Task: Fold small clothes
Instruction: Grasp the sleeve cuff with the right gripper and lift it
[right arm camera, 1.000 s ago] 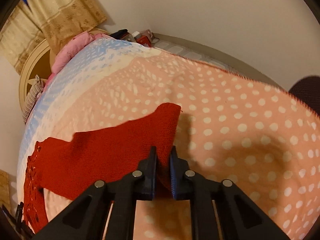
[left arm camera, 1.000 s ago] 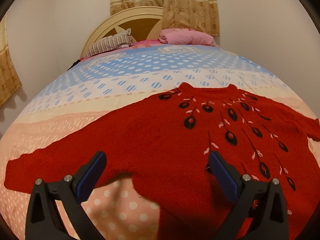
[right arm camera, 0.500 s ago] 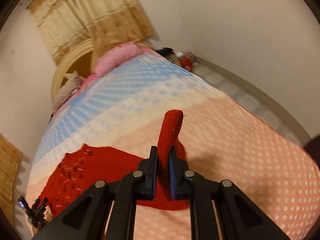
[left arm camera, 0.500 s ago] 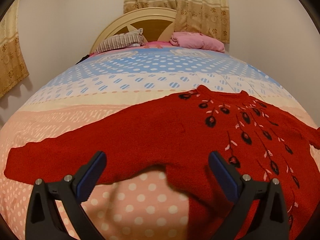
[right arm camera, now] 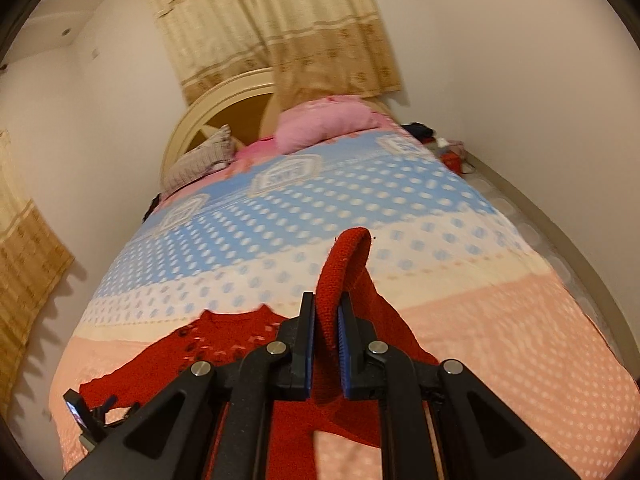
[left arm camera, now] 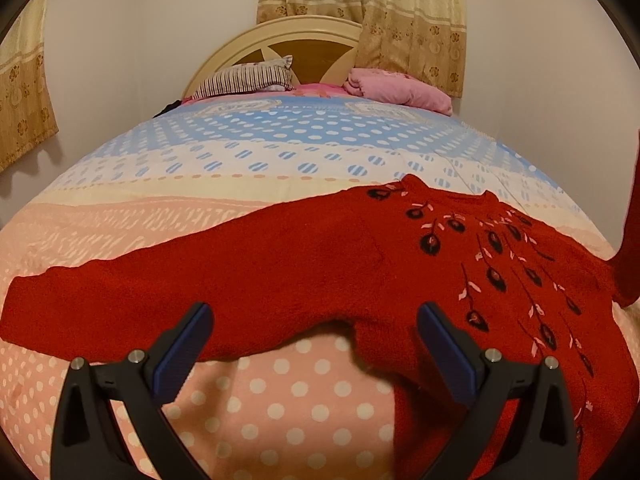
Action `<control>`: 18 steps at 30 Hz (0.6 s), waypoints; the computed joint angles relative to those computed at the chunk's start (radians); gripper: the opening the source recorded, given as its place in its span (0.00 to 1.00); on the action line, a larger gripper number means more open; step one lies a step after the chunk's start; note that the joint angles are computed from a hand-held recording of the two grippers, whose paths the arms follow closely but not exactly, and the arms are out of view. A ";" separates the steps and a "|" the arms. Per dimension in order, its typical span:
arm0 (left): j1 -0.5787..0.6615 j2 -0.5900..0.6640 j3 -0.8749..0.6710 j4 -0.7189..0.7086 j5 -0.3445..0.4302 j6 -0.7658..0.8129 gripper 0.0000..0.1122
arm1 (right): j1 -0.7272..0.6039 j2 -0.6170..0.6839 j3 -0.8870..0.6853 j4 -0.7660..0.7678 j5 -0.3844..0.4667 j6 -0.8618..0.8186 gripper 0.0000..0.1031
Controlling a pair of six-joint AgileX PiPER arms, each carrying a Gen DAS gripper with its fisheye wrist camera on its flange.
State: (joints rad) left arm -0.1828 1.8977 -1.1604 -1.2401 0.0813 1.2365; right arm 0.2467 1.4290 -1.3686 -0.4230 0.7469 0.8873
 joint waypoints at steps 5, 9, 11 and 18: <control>0.021 0.006 0.000 -0.094 0.030 0.074 0.92 | 0.083 0.141 -0.178 -0.009 0.027 -0.018 0.09; 0.036 0.010 -0.004 -0.104 0.053 0.069 0.92 | 0.137 0.266 -0.348 0.006 0.063 -0.066 0.09; 0.039 0.011 -0.003 -0.123 0.058 0.083 0.92 | 0.165 0.338 -0.450 0.021 0.085 -0.102 0.09; 0.040 0.017 -0.003 -0.063 0.038 -0.001 0.92 | 0.259 0.628 -0.851 0.087 0.198 -0.237 0.09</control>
